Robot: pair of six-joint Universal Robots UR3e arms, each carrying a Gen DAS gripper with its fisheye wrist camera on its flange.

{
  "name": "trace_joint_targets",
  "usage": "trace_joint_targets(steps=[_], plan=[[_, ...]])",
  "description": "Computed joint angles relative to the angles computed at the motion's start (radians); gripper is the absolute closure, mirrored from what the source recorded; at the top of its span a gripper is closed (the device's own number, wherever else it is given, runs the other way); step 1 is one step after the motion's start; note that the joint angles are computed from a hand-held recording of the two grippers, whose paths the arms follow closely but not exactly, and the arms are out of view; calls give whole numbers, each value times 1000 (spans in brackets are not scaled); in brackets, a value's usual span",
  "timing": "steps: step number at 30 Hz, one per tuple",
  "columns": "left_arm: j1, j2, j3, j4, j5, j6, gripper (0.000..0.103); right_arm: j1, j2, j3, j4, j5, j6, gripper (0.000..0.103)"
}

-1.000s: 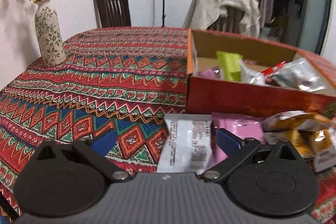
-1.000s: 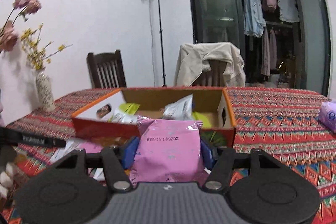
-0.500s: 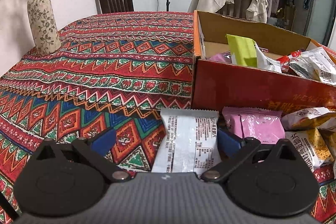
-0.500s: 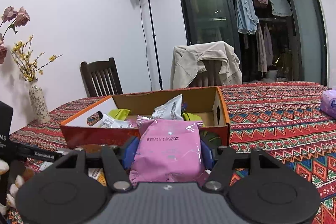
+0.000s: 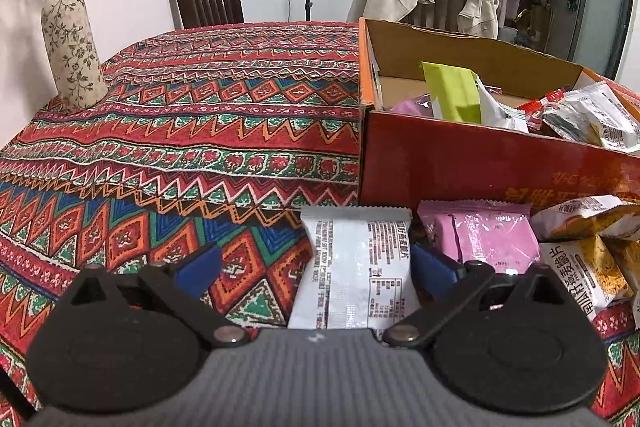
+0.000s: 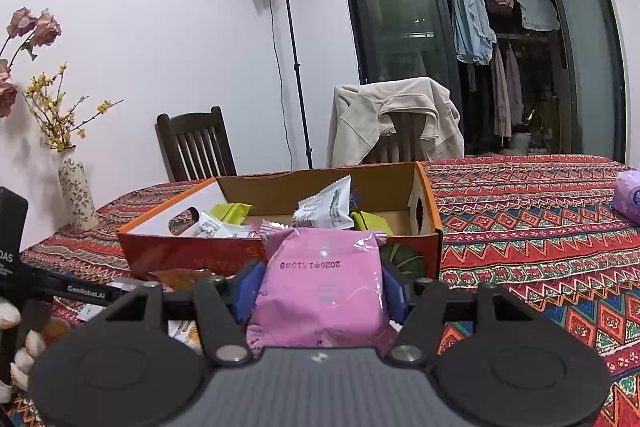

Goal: Organize snacks
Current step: 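Lift the pink and white packets toward the box with both grippers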

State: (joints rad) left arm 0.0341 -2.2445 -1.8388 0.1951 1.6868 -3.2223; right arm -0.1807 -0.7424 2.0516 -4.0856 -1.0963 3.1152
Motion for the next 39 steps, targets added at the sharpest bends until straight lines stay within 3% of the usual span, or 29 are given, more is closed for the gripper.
trace_joint_targets(steps=[2, 4, 5, 25, 34, 39], plan=[[0, 11, -20, 20, -7, 3, 22, -1, 0, 1, 0, 2, -1, 42], [-5, 27, -44, 39, -8, 2, 48, 0, 1, 0, -1, 3, -2, 42], [-8, 33, -55, 48, -4, -3, 51, 0, 1, 0, -2, 3, -3, 42], [-28, 176, -351, 438, -53, -30, 53, 1, 1, 10, -42, 28, -15, 42], [-98, 199, -255, 426, -58, -35, 53, 17, -84, 44, -52, 23, -20, 42], [-138, 174, -136, 370, -47, -46, 53, 50, -133, -19, 20, -23, -21, 42]])
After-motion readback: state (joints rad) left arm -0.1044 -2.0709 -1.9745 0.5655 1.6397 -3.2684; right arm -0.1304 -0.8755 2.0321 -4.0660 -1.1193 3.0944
